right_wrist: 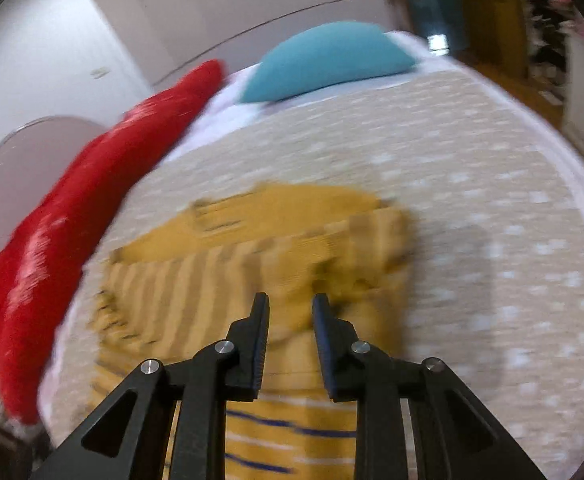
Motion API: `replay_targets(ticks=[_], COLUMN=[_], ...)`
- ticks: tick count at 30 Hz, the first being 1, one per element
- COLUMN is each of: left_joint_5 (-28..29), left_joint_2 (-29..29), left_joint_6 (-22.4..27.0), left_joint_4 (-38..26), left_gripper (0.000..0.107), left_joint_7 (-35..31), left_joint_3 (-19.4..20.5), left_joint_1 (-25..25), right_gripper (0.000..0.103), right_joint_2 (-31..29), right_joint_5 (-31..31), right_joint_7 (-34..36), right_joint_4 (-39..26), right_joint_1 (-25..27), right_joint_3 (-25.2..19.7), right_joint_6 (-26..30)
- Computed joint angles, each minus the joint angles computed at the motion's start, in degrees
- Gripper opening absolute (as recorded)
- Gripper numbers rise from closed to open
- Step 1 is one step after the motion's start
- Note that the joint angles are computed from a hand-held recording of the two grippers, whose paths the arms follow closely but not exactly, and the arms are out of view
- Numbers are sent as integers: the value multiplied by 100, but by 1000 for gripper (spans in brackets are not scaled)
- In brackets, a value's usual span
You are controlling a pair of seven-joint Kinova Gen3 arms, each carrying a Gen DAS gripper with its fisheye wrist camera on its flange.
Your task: Fold small clothes
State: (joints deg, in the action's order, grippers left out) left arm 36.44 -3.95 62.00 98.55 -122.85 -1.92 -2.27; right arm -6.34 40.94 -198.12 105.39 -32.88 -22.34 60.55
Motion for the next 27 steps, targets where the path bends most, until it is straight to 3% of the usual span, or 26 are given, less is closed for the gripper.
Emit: replay_targets(ticks=[2, 7, 9, 12, 15, 17, 20, 25, 27], left_joint_5=[-118, -802, -1268, -1905, -1860, -1532, -1629, -1837, -1932], left_joint_2=[366, 1486, 1988, 2501, 2733, 2521, 2314, 1967, 1692], left_joint_6=[-167, -510, -496, -607, -680, -1096, -1290, -1175, -1018], left_joint_4=[-531, -1809, -2309, -2592, -2292, -1762, -1404, -1099, -894], left_gripper=[73, 73, 73, 72, 70, 71, 71, 71, 71], left_joint_7=[322, 1114, 1502, 1714, 1681, 1269, 1127, 1456, 1588], left_joint_3=[331, 889, 785, 321, 283, 699, 1209, 977, 900], left_joint_1=[171, 847, 1325, 2015, 1856, 1325, 846, 906, 870], right_gripper=[26, 26, 23, 23, 23, 23, 23, 23, 23], right_joint_2=[190, 638, 708, 676, 791, 793, 706, 554, 516], right_joint_5=[132, 102, 19, 350, 914, 1277, 1572, 1960, 1786], right_joint_7=[79, 147, 80, -212, -503, -896, -1338, -1969, -1922], right_joint_4=[15, 50, 227, 541, 661, 820, 1061, 1342, 1300], right_joint_1=[-113, -68, -15, -56, -216, -336, -334, -256, -214], right_joint_3=[161, 429, 632, 700, 631, 634, 679, 624, 588], right_joint_6=[-450, -910, -1250, -1558, -1494, -1522, -1794, -2064, -2052])
